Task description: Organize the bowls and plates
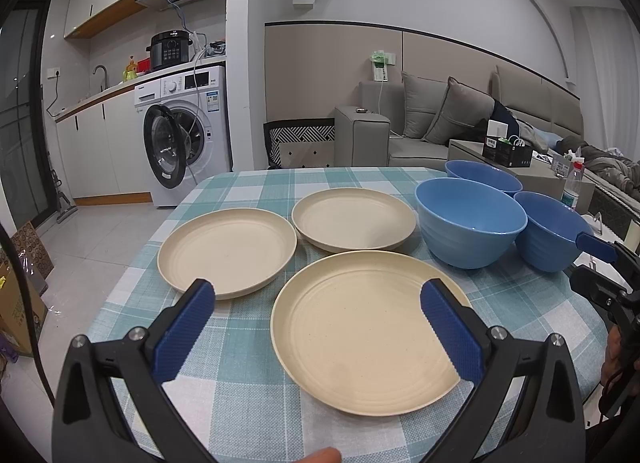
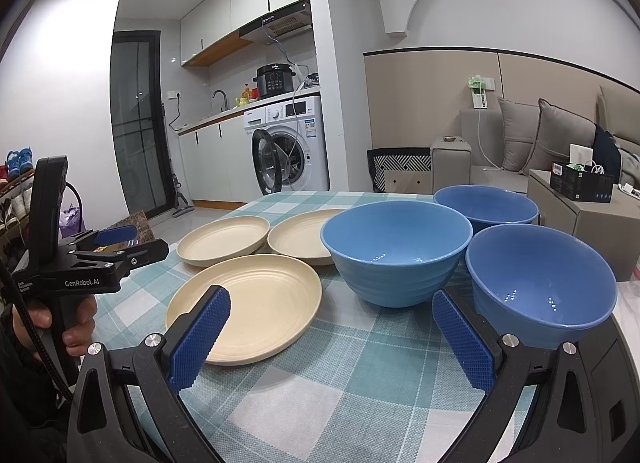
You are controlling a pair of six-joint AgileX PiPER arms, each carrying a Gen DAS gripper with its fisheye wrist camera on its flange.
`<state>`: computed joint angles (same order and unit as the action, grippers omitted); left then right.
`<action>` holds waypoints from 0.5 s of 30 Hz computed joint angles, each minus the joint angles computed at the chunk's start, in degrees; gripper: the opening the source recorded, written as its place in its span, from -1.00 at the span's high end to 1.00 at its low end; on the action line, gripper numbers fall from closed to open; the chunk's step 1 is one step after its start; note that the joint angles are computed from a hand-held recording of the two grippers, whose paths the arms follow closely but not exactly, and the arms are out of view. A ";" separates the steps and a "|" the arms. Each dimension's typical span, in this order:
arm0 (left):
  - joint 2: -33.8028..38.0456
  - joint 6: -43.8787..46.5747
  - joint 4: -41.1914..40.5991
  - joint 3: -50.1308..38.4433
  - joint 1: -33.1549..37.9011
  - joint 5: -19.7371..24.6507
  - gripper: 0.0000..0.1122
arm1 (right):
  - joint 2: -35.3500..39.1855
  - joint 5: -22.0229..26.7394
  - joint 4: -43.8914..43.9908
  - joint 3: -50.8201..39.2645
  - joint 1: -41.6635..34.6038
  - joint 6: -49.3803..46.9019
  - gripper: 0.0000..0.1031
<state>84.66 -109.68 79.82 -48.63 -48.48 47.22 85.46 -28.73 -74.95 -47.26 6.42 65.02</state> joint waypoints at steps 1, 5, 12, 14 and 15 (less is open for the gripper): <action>0.05 -0.02 0.01 -0.04 -0.04 0.08 -0.84 | -0.04 0.00 -0.32 -0.03 -0.08 0.28 -0.99; 0.06 0.02 -0.03 -0.07 -0.06 0.12 -0.84 | -0.05 0.00 -0.40 -0.04 -0.08 0.39 -0.99; 0.04 0.06 -0.03 -0.05 -0.04 0.05 -0.84 | -0.05 -0.07 -0.45 -0.03 -0.12 0.44 -0.99; 0.00 0.11 -0.06 -0.01 -0.01 0.09 -0.84 | -0.02 0.05 -0.27 -0.03 -0.03 0.27 -0.99; 0.05 0.09 -0.10 -0.07 -0.06 0.11 -0.84 | -0.08 0.04 -0.30 0.01 -0.06 0.27 -0.99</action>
<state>84.71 -109.58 79.72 -48.70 -48.54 47.34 85.38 -28.69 -75.24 -47.25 6.37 65.29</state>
